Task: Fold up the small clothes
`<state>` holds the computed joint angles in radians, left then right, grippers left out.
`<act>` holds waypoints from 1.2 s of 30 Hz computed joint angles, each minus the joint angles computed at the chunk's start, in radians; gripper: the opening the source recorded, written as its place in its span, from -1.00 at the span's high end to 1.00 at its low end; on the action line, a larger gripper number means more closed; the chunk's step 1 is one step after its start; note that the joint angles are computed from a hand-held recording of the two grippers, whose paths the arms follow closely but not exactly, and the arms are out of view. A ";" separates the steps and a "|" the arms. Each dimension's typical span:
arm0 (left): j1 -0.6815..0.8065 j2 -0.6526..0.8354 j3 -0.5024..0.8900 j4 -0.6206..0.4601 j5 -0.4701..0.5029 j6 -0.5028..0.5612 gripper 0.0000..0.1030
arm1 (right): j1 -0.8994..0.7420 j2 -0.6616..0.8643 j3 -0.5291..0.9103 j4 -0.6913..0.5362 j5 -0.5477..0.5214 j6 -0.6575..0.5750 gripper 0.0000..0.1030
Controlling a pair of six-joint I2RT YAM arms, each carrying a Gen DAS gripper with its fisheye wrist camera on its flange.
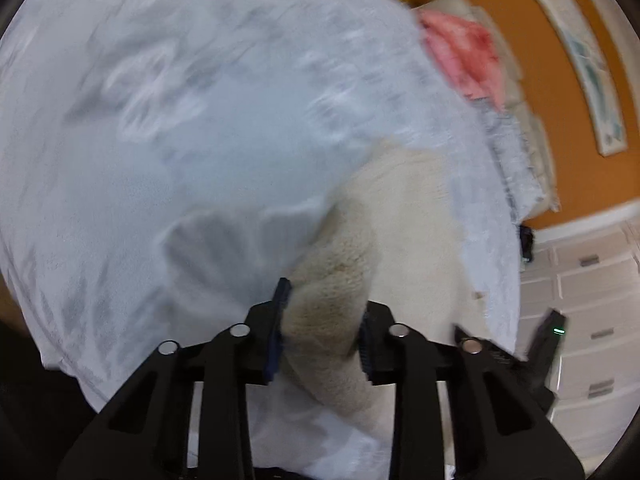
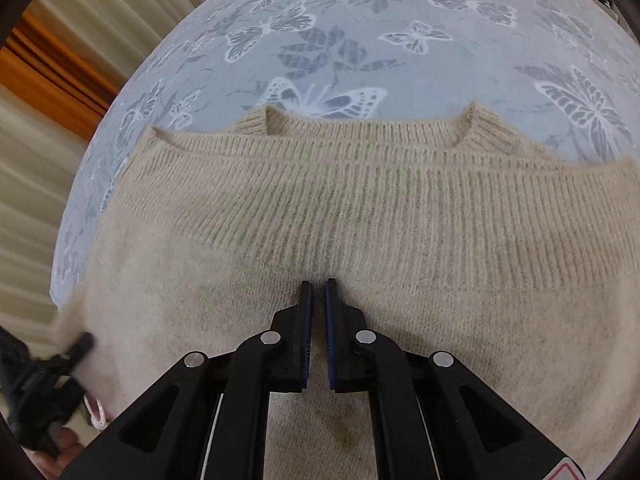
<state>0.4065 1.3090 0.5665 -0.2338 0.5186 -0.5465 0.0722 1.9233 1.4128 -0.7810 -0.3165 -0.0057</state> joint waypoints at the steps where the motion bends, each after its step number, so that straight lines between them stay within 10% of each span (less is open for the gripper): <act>1: -0.019 -0.035 0.014 -0.009 -0.001 0.007 0.51 | -0.001 0.001 -0.004 0.009 -0.003 0.006 0.94; 13: -0.640 -0.135 0.330 -0.004 -0.136 -0.078 0.61 | -0.284 -0.215 -0.203 0.101 -0.349 0.071 0.71; 20: -1.057 0.189 0.393 0.075 -0.309 -0.080 0.48 | -0.752 -0.311 -0.294 -0.139 -0.438 -0.238 0.46; 24: -1.151 0.269 0.363 0.051 -0.428 -0.113 0.35 | -0.919 -0.267 -0.254 -0.298 -0.449 -0.401 0.17; 27: -1.181 0.152 0.284 0.062 -0.516 -0.113 -0.17 | -0.953 -0.255 -0.226 -0.385 -0.501 -0.474 -0.28; 36: -1.171 -0.026 0.256 -0.165 -0.655 -0.072 -0.41 | -0.763 -0.325 -0.213 -0.387 -0.474 -0.382 -0.37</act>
<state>-0.7641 1.2826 0.8226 -0.3984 -0.1360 -0.6180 -0.6909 1.5985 1.1998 -1.1679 -0.7909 -0.3877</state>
